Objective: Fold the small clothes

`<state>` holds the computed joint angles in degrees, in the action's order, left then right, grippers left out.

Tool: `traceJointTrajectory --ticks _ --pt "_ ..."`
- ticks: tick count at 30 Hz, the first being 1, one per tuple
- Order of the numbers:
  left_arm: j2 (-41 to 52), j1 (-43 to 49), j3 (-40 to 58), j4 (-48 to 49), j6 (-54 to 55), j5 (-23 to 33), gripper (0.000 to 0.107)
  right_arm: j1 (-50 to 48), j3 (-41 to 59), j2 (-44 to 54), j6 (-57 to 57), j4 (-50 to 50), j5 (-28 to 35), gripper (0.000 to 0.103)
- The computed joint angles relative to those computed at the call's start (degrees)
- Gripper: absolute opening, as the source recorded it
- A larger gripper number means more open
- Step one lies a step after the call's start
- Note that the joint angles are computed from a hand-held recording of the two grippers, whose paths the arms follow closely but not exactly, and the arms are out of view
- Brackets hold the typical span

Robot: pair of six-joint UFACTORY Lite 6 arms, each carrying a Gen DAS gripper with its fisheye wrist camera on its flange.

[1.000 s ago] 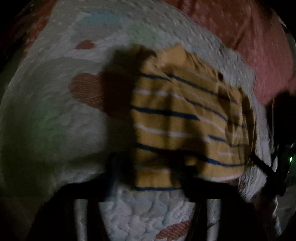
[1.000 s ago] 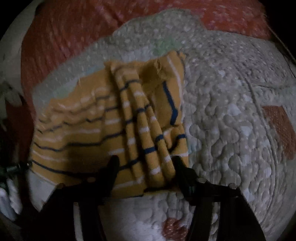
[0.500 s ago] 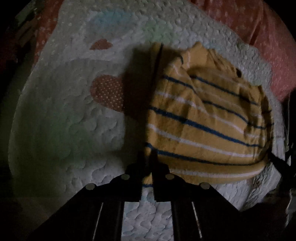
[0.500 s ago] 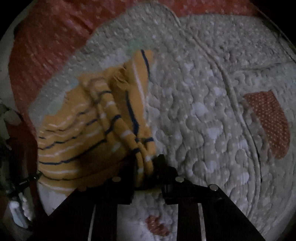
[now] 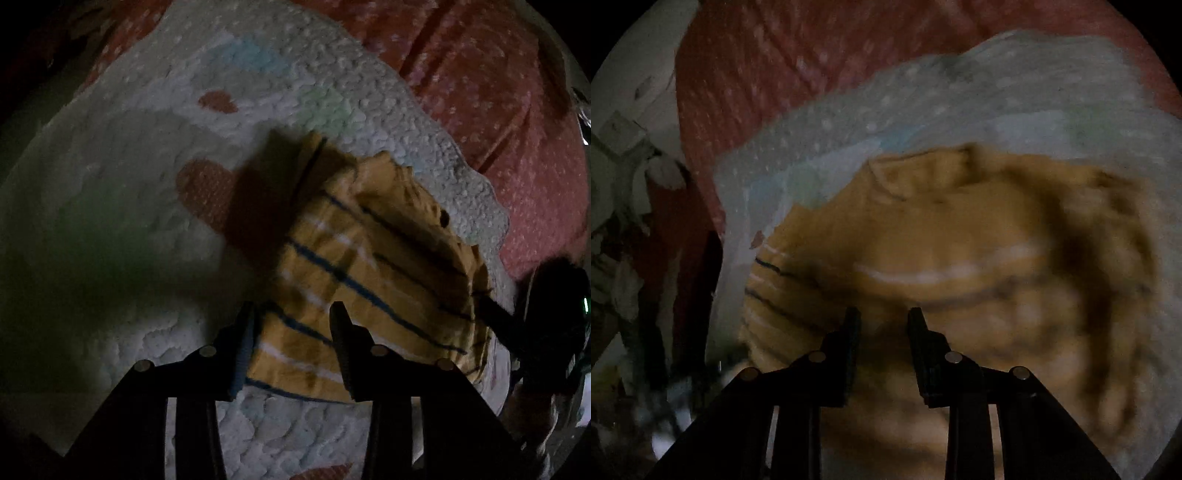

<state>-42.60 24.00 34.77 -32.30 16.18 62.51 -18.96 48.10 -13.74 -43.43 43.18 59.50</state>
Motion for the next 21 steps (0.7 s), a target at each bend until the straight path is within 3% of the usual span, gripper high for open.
traceJointTrajectory --ticks 3,5,9,10,11,13,15,21 --pt "-0.17 7.29 -2.34 -3.35 7.81 1.96 0.039 10.22 3.38 9.89 7.84 -1.71 -9.53 0.028" --pt "1.50 11.50 -2.75 -6.37 13.06 4.15 0.040 12.68 6.80 13.57 13.32 -4.83 -11.51 0.028" --pt "-0.10 12.44 -4.48 -8.79 15.75 5.52 0.055 19.66 13.21 9.41 26.94 -18.44 -10.19 0.028" --pt "-0.83 11.98 -4.94 -9.60 15.85 5.83 0.065 21.17 14.67 8.29 27.49 -18.73 -9.03 0.029" --pt "-1.25 11.46 -5.32 -10.72 15.99 6.38 0.075 22.62 16.25 8.45 27.25 -17.39 -7.52 0.031" --pt "-1.65 9.80 -5.88 -12.23 15.22 6.88 0.082 26.09 20.18 10.67 27.25 -13.67 -4.03 0.045" --pt "-2.88 7.00 -6.75 -12.45 13.18 5.81 0.084 30.54 23.81 14.68 27.29 -11.04 -1.88 0.065" --pt "-5.29 9.05 -7.99 -13.24 13.19 8.56 0.084 45.42 42.66 35.16 36.84 -24.03 3.55 0.068"
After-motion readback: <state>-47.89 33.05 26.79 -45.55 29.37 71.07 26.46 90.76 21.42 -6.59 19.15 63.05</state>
